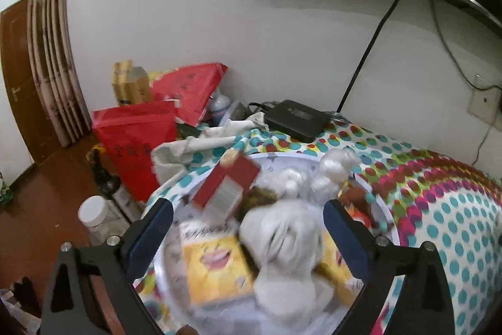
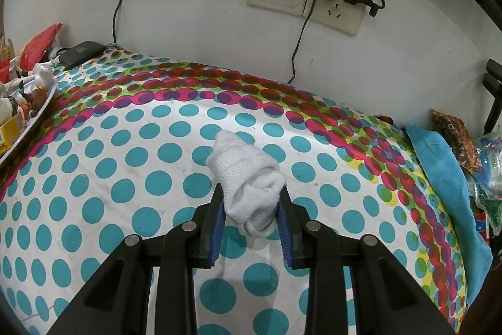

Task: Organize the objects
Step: 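Place the red box on the plate and open the left tool while the right tool holds the sock, then carry the white sock onto the plate and open the right tool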

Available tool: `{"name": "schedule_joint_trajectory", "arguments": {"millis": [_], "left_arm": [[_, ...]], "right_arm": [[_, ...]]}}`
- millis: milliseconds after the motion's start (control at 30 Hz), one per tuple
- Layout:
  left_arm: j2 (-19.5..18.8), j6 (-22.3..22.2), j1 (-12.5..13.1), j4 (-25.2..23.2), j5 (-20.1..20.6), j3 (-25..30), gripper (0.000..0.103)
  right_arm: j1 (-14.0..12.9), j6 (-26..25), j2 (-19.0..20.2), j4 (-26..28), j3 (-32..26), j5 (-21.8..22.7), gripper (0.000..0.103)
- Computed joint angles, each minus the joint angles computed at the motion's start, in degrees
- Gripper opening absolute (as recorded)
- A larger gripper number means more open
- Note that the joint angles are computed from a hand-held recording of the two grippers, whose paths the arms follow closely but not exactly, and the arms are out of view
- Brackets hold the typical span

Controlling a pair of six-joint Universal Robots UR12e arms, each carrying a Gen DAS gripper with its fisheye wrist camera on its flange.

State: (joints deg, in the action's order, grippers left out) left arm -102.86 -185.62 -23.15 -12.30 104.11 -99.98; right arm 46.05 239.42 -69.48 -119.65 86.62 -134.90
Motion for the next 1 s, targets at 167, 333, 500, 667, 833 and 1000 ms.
{"name": "schedule_joint_trajectory", "arguments": {"millis": [167, 333, 500, 667, 833, 1000], "left_arm": [[6.09, -5.3, 0.57, 3.12, -1.35, -7.92, 0.099], [8.81, -5.62, -0.9, 1.61, 2.12, -10.74, 0.099], [8.76, -4.0, -1.61, 3.07, 3.06, -11.52, 0.099], [8.26, -2.59, -1.6, 3.38, 2.75, -11.58, 0.099], [8.42, -3.56, -0.85, 3.31, 1.78, -11.78, 0.099], [8.59, -5.13, 0.28, 2.16, 0.56, -11.77, 0.099]], "right_arm": [[0.02, -0.09, -0.11, -0.26, 0.2, -0.01, 0.029], [0.03, -0.26, -0.16, -0.76, 0.42, -0.12, 0.029], [0.02, -1.02, -0.12, -1.46, 0.43, 0.15, 0.029], [0.46, -3.71, 1.44, 0.49, -1.91, -1.18, 0.029], [0.78, -3.92, 3.11, -0.85, -4.26, -0.67, 0.029], [1.52, -10.99, 7.97, -4.97, -11.95, -0.01, 0.029]]}}
